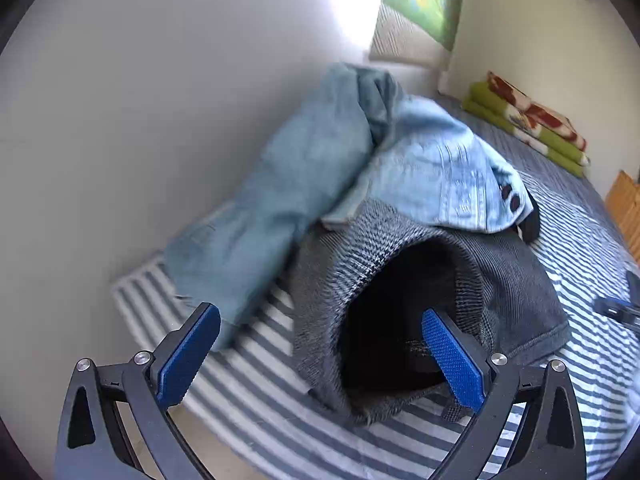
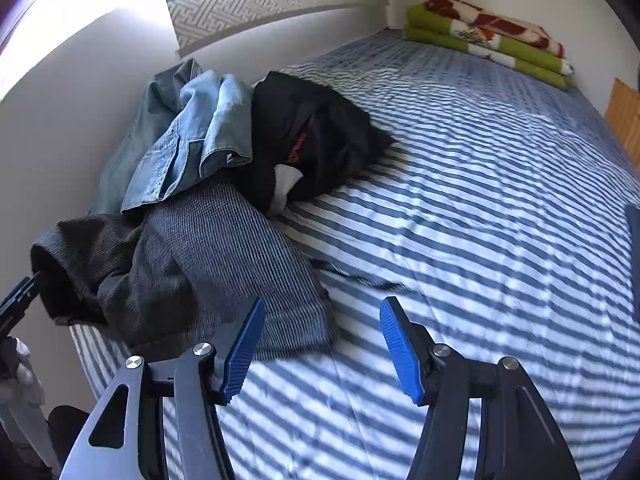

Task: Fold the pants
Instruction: 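Grasp the trousers waistband with the left gripper while the right gripper holds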

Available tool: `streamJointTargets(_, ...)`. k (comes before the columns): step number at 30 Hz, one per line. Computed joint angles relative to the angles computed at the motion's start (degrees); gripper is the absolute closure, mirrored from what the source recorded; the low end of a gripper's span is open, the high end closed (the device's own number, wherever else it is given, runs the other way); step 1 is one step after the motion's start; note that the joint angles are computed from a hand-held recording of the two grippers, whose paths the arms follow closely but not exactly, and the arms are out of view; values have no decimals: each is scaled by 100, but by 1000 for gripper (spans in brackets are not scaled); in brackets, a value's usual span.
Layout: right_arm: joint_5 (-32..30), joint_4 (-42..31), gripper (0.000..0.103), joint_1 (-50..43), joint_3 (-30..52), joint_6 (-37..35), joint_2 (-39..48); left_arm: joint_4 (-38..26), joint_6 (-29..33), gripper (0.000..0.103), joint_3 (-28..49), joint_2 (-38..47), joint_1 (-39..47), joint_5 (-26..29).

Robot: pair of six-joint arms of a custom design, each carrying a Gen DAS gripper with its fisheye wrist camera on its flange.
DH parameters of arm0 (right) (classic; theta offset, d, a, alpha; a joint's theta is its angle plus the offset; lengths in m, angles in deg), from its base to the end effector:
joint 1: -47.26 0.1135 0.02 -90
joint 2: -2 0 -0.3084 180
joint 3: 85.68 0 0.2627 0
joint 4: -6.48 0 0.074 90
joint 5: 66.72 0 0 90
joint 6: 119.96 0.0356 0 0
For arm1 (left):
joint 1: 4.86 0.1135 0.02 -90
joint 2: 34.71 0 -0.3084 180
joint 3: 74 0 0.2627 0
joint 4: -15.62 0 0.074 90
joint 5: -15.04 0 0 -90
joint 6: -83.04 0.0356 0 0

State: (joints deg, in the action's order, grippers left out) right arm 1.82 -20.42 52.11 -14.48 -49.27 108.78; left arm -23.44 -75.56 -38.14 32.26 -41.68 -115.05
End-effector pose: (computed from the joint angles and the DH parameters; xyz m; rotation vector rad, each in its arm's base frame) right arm 0.3698 0.0444 0.1609 -0.6601 2.5096 0.4074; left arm 0.1407 -0.0767 0.1664 -0.7970 2.2457 0.1950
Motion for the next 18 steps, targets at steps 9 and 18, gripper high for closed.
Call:
streamJointTargets(9,-6,-208,55,794,926,190,1325,1884,1000,81,-338,689,623,768)
streamJointTargets(18,393,282,101,880,-236,298,11,1173,237,99,31,614,-413,120)
